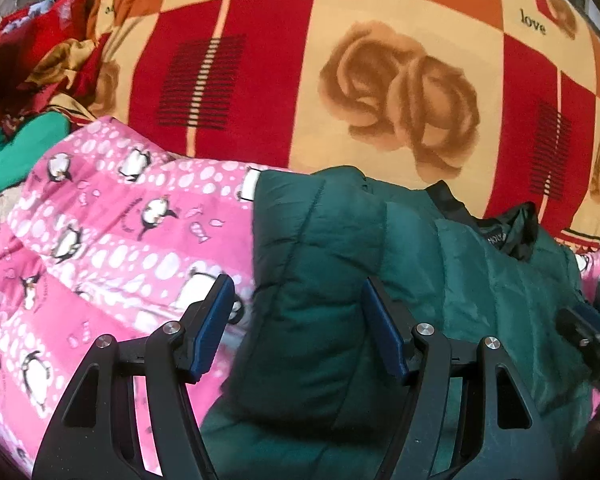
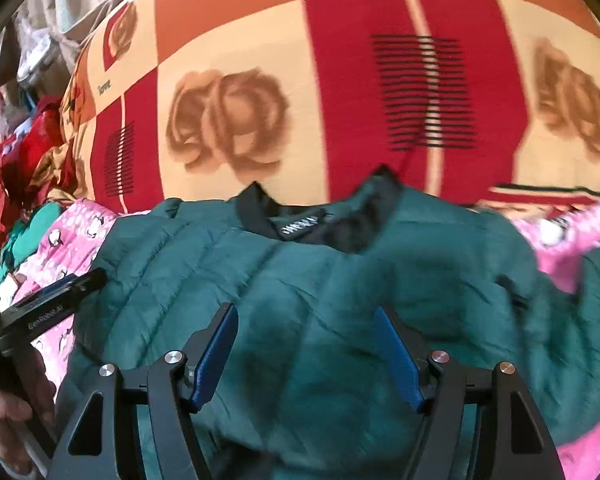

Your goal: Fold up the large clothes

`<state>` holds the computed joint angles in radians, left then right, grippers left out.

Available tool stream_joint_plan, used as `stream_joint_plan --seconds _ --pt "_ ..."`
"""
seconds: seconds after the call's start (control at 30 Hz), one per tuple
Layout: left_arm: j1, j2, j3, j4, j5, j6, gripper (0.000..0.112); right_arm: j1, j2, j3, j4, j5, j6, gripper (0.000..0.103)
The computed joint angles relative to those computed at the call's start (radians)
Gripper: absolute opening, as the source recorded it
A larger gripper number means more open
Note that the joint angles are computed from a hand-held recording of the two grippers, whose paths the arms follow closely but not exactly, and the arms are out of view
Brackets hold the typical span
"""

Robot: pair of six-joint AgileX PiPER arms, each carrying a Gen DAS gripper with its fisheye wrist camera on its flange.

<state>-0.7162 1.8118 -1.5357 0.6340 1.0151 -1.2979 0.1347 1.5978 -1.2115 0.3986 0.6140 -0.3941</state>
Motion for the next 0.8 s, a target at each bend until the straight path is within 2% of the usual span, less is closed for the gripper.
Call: stream_joint_plan --seconds 0.1,0.27,0.33,0.53,0.8 --pt "0.020 0.037 -0.014 -0.020 -0.019 0.016 0.066 0.053 0.068 -0.033 -0.048 -0.036 0.036 0.068" --pt "0.039 0.033 0.064 -0.001 -0.112 -0.068 0.079 0.087 0.161 -0.059 -0.191 -0.104 0.120 0.070" --pt "0.042 0.033 0.082 0.001 -0.139 -0.089 0.079 0.072 0.190 -0.070 -0.165 -0.100 0.103 0.072" --pt "0.014 0.066 0.046 0.041 -0.087 -0.096 0.079 0.078 0.184 -0.055 -0.199 -0.126 0.129 0.073" --pt "0.006 0.069 0.051 0.060 -0.080 -0.114 0.080 0.013 0.055 0.016 -0.077 -0.060 0.001 0.073"
